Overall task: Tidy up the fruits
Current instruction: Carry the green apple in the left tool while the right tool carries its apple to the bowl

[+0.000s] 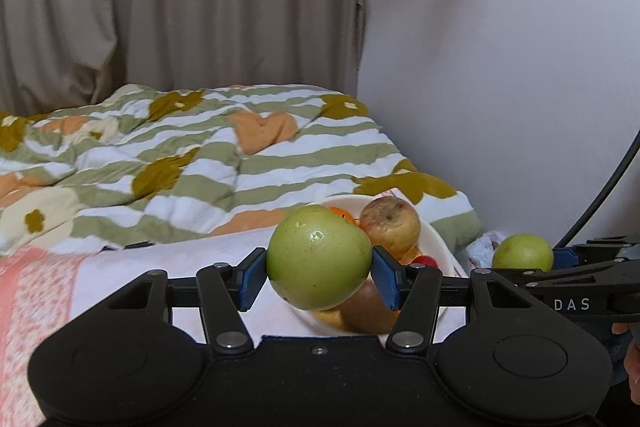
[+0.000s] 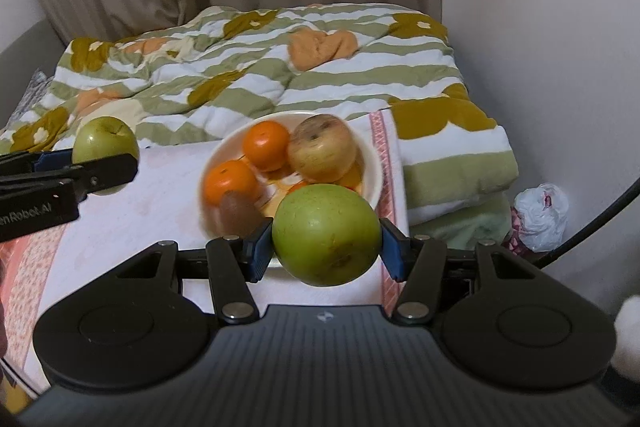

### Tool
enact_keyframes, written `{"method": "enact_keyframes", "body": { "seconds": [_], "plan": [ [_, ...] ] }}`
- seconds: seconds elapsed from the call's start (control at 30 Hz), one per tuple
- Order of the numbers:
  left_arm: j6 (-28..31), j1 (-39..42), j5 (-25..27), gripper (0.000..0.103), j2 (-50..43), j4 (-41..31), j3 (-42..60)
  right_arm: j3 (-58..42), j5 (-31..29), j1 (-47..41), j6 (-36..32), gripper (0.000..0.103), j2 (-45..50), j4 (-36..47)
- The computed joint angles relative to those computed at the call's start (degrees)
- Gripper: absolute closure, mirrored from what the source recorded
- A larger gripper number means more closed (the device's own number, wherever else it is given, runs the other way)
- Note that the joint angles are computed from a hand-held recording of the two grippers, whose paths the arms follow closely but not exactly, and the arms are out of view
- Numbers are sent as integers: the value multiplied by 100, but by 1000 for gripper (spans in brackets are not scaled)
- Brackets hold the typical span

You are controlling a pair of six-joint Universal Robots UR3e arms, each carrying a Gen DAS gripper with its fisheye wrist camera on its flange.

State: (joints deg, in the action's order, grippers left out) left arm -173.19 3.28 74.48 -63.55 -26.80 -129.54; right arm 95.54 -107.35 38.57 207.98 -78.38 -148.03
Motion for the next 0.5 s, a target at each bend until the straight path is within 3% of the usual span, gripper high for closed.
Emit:
{"method": "enact_keyframes", "body": {
  "seconds": [0.2, 0.5],
  "plan": [
    [38, -598, 230, 43, -1594, 783, 592, -59, 245, -438, -36, 33, 229, -126],
    [547, -1050, 398, 43, -3029, 1108, 1344, -157, 461, -812, 59, 33, 582, -195]
  ]
}}
